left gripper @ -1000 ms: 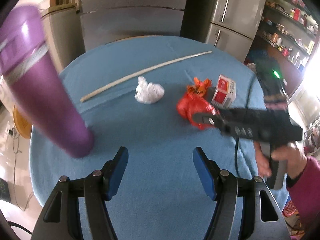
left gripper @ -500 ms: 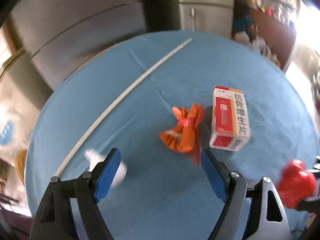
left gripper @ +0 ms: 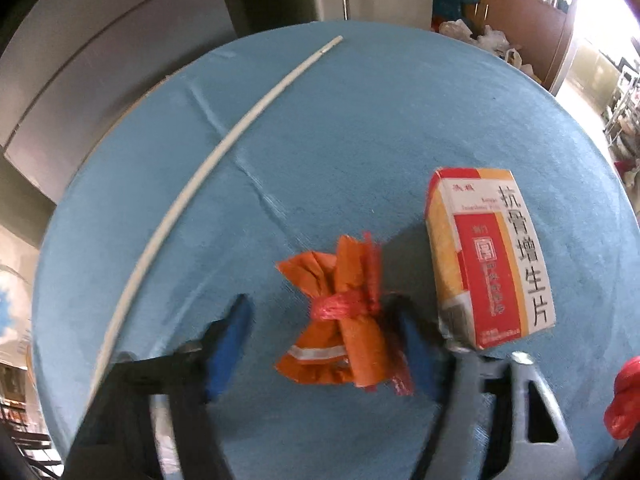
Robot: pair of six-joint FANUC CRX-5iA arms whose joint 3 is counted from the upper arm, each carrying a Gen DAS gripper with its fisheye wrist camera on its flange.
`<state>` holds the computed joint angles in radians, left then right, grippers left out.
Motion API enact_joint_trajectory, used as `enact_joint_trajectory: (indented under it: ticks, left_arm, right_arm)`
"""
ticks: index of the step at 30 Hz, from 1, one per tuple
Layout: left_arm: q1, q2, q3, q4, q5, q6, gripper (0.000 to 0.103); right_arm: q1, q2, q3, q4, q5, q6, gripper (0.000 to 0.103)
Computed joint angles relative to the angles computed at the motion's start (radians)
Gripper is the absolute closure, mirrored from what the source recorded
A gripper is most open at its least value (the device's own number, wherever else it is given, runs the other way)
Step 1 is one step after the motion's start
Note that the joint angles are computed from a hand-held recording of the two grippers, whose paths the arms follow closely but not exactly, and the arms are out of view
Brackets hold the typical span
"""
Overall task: Collect trash
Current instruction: 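Grasp the red plastic bag with the right tool while the left tool grasps the orange bag, then carry the red and orange bags over the red basket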
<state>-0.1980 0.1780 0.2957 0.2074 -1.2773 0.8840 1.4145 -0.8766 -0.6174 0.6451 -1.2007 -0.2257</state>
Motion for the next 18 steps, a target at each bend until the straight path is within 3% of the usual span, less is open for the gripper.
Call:
enact_joint_trajectory:
  ticks: [2,5,10,18]
  left_arm:
    - [0.024,0.003,-0.007,0.049,-0.026,0.020,0.068]
    - [0.040,-0.021,-0.036,0.058,-0.019,0.059,0.069]
    - [0.067,-0.121,-0.129,0.062,-0.007,0.071,0.070]
    - [0.149,-0.408,-0.360,0.127,0.002,-0.002,0.070]
  right_arm:
    - [0.011,0.002,-0.001,0.011,-0.007,-0.010,0.057]
    - [-0.003,0.010,0.000,0.010,0.003,-0.016,0.057]
    - [0.056,0.003,-0.001,0.046,-0.055,-0.072,0.057]
    - [0.221,0.008,0.013,0.119,-0.221,-0.214,0.057]
